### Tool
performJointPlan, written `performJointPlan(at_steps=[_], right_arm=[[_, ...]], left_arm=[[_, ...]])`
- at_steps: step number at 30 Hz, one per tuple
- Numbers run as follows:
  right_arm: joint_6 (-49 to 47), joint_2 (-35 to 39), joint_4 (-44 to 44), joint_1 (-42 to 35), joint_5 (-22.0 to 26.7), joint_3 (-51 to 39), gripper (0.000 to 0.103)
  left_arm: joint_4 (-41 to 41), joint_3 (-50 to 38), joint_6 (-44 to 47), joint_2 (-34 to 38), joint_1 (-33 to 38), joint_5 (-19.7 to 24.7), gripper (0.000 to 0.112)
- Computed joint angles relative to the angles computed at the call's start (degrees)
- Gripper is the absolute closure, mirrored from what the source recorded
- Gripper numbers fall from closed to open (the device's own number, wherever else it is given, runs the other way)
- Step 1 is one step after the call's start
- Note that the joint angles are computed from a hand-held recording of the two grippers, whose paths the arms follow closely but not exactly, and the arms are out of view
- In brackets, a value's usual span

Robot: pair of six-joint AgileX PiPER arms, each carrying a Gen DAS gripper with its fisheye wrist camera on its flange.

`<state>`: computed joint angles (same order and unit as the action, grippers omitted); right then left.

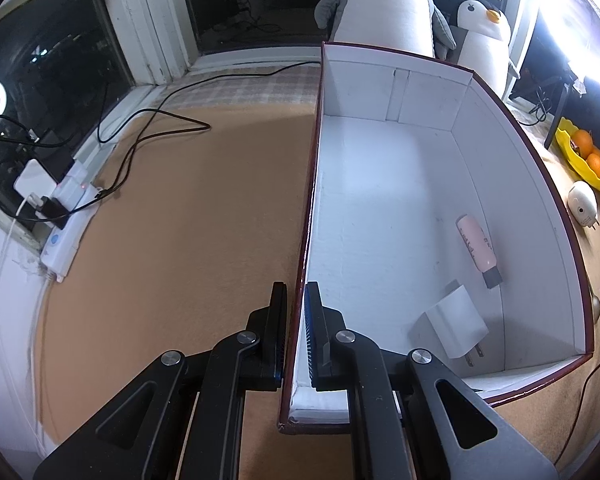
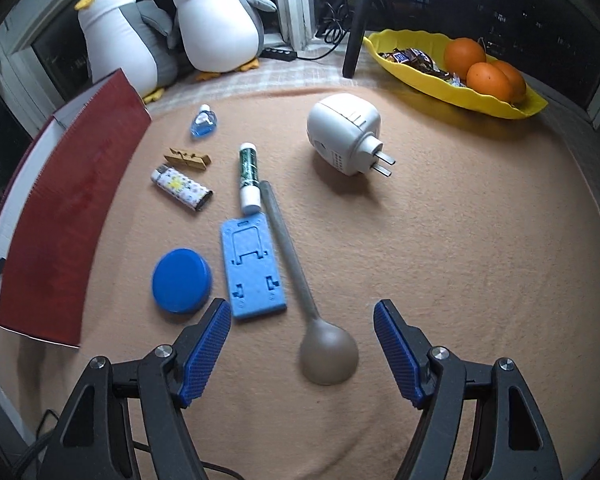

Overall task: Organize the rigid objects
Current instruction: 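Move the right tool back toward the grey spoon, then grasp the grey spoon by its handle with the right gripper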

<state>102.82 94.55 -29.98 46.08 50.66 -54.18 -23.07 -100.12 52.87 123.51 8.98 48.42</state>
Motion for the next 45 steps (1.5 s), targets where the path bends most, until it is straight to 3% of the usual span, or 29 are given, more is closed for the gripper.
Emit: performJointPlan(at_steps=[4,13,24,27,30,34,39,45], right_arm=[[-3.72,0.31,1.91,-1.5,-1.1,0.6,0.046],[-10.41,2.65,5.44,-5.39,-3.65,0.91,0.06],[-18.97,4.85,8.79,-8.37,-4.38,-0.8,0.062],[-21.12,5.8,10.29,-8.61,-4.61,-0.73,0.069],[-19.85,6.26,9.18,-8.78,-4.9,-1.24,0.073],[-18.96,7.81,8.34,-8.82,-5.29,-3.14,0.092],[-15.29,7.01,8.22,-7.77,-6.9,-1.83,0.096],[-1.57,2.75,4.11,-4.0,-10.58,4.66,0.096]], left_arm=[[0.0,-0.38,0.07,0.2,-0.02,0.42,0.105],[-0.01,-1.12,-0.1,0.65,0.06,1.25,0.104],[-0.08,-1.47,-0.04,0.81,-0.05,2.15,0.099],[-0.18,-1.51,0.01,0.79,0.07,2.28,0.099],[-0.12,-1.44,-0.1,0.64,0.08,2.3,0.099],[-0.04,-1.36,-0.03,0.56,0.08,2.34,0.099],[-0.26,-1.18,0.12,0.4,0.13,2.42,0.099],[-0.35,-1.0,0.3,0.36,0.1,2.28,0.099]])
